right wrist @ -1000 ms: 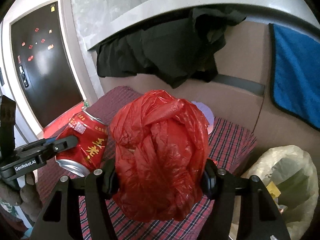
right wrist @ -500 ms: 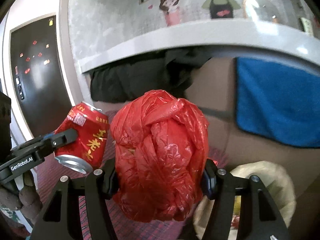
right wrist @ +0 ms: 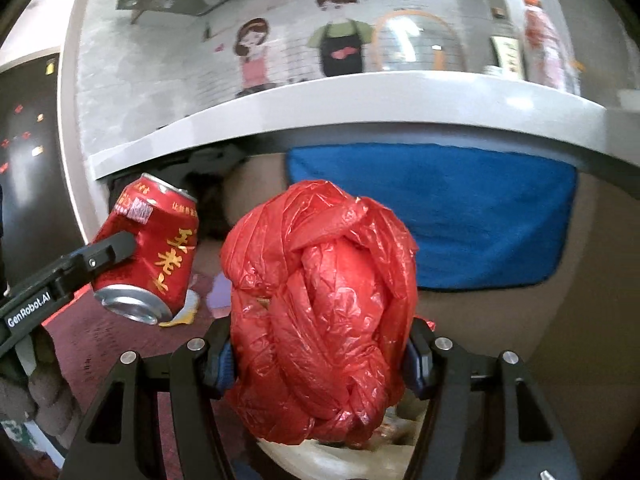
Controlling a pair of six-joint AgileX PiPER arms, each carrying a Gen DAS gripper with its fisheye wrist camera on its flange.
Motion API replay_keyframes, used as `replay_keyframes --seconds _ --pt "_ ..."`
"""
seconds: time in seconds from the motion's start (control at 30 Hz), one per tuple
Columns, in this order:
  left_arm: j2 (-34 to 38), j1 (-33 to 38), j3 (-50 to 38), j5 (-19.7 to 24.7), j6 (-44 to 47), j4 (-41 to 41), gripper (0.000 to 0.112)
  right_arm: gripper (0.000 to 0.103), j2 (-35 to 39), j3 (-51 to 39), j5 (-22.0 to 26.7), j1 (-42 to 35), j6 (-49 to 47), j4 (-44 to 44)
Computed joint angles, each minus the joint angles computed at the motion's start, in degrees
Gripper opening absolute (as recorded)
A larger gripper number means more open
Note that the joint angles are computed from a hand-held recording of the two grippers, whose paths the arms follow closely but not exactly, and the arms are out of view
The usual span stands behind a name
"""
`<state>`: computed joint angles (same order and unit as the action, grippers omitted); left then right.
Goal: Collect trash
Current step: 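Lift the red can and red bag toward the bin with both tools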
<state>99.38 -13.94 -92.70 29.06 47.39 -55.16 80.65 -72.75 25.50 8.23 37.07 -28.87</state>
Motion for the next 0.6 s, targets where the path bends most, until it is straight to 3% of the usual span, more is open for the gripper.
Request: replay_keyframes --seconds 0.3,0.6 --pt "3.9 -4.6 0.3 -1.3 -3.9 3.3 0.026 0.061 -0.7 3.7 -3.0 -7.2 -8.5 9.5" --pt "7.8 -6.7 -2.0 -1.6 -8.6 8.1 0.026 0.061 1.6 5.0 -5.5 -9.5 -13.6 14.9"
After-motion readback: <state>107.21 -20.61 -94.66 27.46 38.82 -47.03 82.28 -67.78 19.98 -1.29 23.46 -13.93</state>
